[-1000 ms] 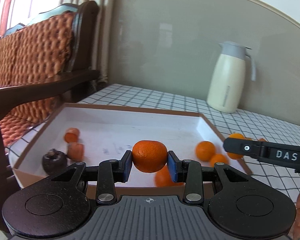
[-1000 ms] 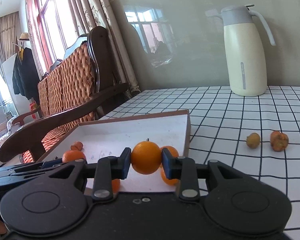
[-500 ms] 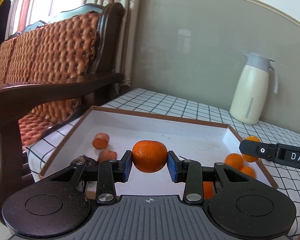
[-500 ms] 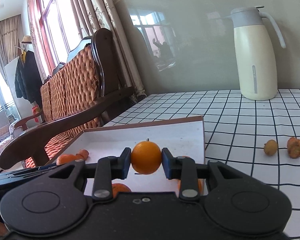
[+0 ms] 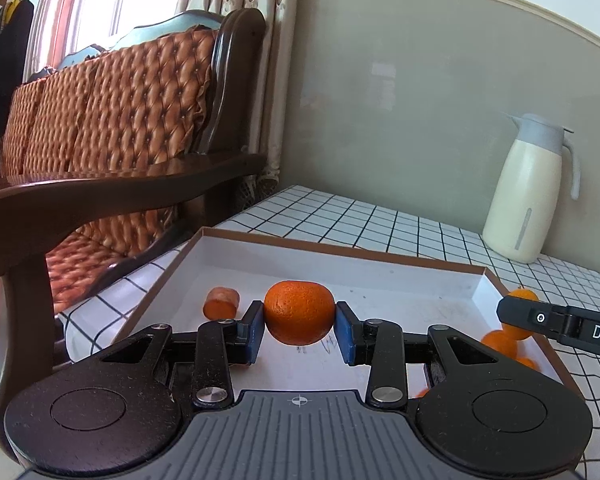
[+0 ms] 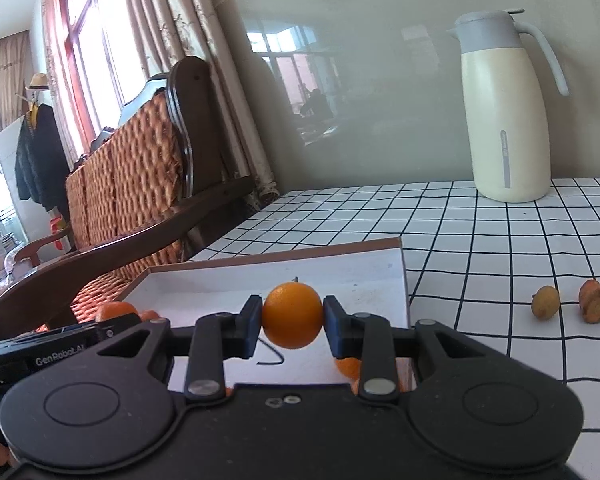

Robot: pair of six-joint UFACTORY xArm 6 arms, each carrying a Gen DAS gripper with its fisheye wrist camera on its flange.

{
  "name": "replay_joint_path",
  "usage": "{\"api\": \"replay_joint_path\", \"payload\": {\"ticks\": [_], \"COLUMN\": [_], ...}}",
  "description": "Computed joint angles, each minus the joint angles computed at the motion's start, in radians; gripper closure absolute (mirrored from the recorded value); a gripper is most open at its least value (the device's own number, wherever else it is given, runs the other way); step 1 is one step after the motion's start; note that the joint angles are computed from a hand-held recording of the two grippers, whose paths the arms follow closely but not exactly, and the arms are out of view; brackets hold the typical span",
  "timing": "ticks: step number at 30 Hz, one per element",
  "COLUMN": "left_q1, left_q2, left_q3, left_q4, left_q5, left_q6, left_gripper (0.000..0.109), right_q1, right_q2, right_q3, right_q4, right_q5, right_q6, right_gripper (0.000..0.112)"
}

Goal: Organize fruits
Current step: 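Carry both oranges over the white box with both grippers, then open both grippers to drop the oranges into the box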

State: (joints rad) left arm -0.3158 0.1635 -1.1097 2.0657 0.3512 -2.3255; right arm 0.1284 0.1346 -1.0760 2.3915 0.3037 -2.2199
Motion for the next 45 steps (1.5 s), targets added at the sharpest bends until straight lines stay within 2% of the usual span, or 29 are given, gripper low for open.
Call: {"api": "replay_joint_path", "payload": {"ticks": [11, 26, 29, 30, 31, 32, 33, 35, 37, 41, 45], "left_q1": [0.025, 0.056, 0.061, 0.062, 0.065, 0.068, 0.06, 0.027, 0.019, 0.022, -0.001], "left_q2": [0.057, 0.153, 0.182, 0.191, 0.202, 0.206, 0.2, 0.169, 0.154, 0.129, 0.094], "left_q3": [-0.078, -0.189, -0.221, -0.231, -0.243, -0.25, -0.244, -0.211, -0.202, -0.18, -0.135], "left_q4": [-0.026, -0.122, -0.165, -0.193, -0.227, -0.24, -0.241, -0.146, -0.1, -0.105, -0.058], "left_q5": [0.001, -0.009, -0.009, -0.008, -0.016, -0.022, 0.002, 0.102, 0.123, 0.13, 0.214], "left_q6": [0.056, 0.157, 0.202, 0.234, 0.273, 0.287, 0.281, 0.182, 0.165, 0.141, 0.129], "left_gripper": [0.071, 0.071, 0.071, 0.07, 0.068, 0.048, 0.01, 0.006, 0.006, 0.006, 0.006], "right_q1": [0.011, 0.023, 0.019, 0.017, 0.013, 0.004, -0.004, -0.015, -0.02, -0.028, -0.029], "right_q2": [0.073, 0.191, 0.203, 0.205, 0.2, 0.186, 0.172, 0.141, 0.11, 0.074, 0.068], "right_q3": [-0.115, -0.273, -0.299, -0.305, -0.301, -0.283, -0.265, -0.23, -0.191, -0.148, -0.135], "right_q4": [0.141, 0.119, 0.206, 0.223, 0.254, 0.31, 0.363, 0.429, 0.431, 0.462, 0.443], "right_q5": [-0.076, -0.168, -0.18, -0.182, -0.175, -0.154, -0.13, -0.088, -0.046, 0.002, 0.018], "right_q6": [-0.164, -0.133, -0.234, -0.255, -0.281, -0.329, -0.378, -0.444, -0.445, -0.479, -0.456], "right_gripper": [0.088, 0.088, 0.082, 0.074, 0.055, 0.046, 0.035, 0.032, 0.022, 0.017, 0.015]}}
